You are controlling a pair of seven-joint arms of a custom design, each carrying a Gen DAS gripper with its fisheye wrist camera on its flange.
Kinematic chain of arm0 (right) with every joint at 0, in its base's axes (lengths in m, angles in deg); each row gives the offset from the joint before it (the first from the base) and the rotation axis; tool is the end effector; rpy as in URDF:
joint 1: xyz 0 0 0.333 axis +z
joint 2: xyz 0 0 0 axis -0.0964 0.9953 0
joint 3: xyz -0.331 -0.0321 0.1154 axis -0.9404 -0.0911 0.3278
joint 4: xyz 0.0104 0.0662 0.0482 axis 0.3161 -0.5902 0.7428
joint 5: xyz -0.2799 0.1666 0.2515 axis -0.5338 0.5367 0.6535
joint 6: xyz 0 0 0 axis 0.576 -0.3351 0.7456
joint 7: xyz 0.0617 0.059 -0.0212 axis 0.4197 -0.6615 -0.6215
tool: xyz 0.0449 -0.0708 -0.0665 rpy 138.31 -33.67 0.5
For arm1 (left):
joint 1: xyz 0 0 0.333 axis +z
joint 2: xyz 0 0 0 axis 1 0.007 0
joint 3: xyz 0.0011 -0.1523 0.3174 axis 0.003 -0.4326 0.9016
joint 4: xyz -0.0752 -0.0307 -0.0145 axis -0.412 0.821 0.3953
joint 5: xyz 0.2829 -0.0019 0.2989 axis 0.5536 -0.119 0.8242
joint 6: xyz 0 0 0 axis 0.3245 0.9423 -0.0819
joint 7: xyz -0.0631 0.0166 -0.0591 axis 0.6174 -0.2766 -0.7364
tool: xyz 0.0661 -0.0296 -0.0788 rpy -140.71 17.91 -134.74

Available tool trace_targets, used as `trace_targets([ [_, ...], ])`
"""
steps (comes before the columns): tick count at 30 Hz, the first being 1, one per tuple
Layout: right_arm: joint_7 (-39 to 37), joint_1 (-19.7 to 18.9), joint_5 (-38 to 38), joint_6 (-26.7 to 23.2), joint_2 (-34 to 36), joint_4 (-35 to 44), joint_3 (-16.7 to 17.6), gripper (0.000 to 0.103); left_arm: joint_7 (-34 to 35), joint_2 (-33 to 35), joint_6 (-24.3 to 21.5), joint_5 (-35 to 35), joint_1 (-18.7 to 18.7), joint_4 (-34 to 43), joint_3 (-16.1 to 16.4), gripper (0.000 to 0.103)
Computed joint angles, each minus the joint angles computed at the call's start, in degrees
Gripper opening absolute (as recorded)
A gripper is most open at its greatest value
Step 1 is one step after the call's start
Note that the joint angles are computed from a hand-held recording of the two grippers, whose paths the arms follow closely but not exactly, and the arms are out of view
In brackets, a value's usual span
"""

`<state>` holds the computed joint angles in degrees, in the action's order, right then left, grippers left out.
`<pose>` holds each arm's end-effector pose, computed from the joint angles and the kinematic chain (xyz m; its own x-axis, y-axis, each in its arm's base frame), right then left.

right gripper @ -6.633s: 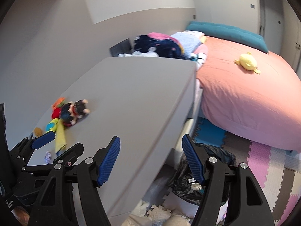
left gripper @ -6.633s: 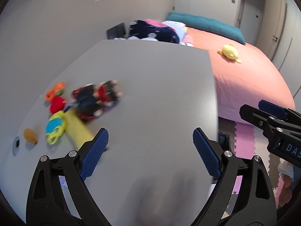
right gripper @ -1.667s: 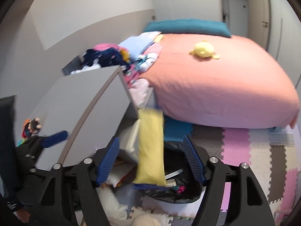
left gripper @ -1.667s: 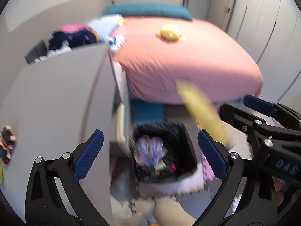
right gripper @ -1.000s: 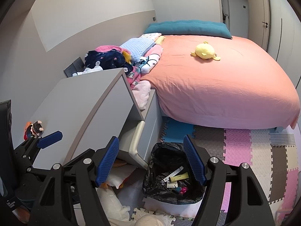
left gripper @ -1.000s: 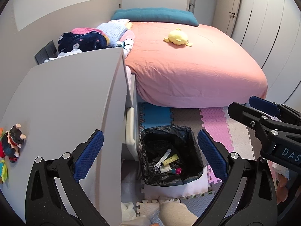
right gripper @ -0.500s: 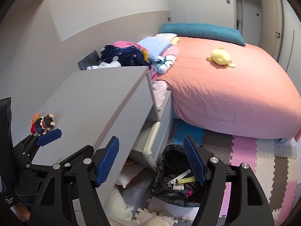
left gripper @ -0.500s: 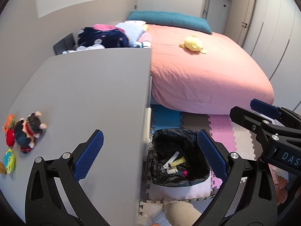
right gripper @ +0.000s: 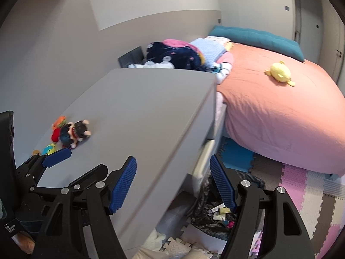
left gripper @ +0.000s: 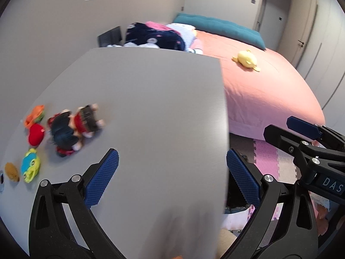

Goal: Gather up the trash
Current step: 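Move both grippers back over the desk toys, then grasp the blue frog toy with the left gripper while the right grasps the black-haired doll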

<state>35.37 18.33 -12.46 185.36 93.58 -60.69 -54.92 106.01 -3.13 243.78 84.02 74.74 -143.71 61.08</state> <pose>0.6623 0.2434 0.4040 0.1582 -0.9692 -0.1886 -0.7434 0.0088 -0.6688 0.6555 -0.2633 0.4024 -0.1415 -0.9888 0.0483 -0.7605 0.0773 -0.6447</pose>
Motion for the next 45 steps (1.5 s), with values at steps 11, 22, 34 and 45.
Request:
trace_targets([
  [11, -4.2, 0.5, 0.7, -3.7, 4.9, 8.5, 4.8, 0.071, -7.7, -5.4, 1.6, 5.5, 2.0, -7.2, 4.5, 0.097],
  [22, -9.4, 2.0, 1.4, -10.3, 11.7, 20.3, 7.0, 0.071, -17.0, -8.6, 0.9, 12.9, 6.6, -11.2, 5.7, 0.097],
  [34, -22.6, 2.8, 0.4, -20.3, 21.0, 36.6, 9.5, 0.071, -16.4, -6.4, 0.4, 9.6, 11.1, -9.8, 5.1, 0.097],
  [45, -40.3, 4.4, -1.0, -34.3, 33.9, 59.6, 10.2, 0.076, -8.6, -2.4, 1.3, -0.8, 13.7, -8.1, 3.5, 0.076],
])
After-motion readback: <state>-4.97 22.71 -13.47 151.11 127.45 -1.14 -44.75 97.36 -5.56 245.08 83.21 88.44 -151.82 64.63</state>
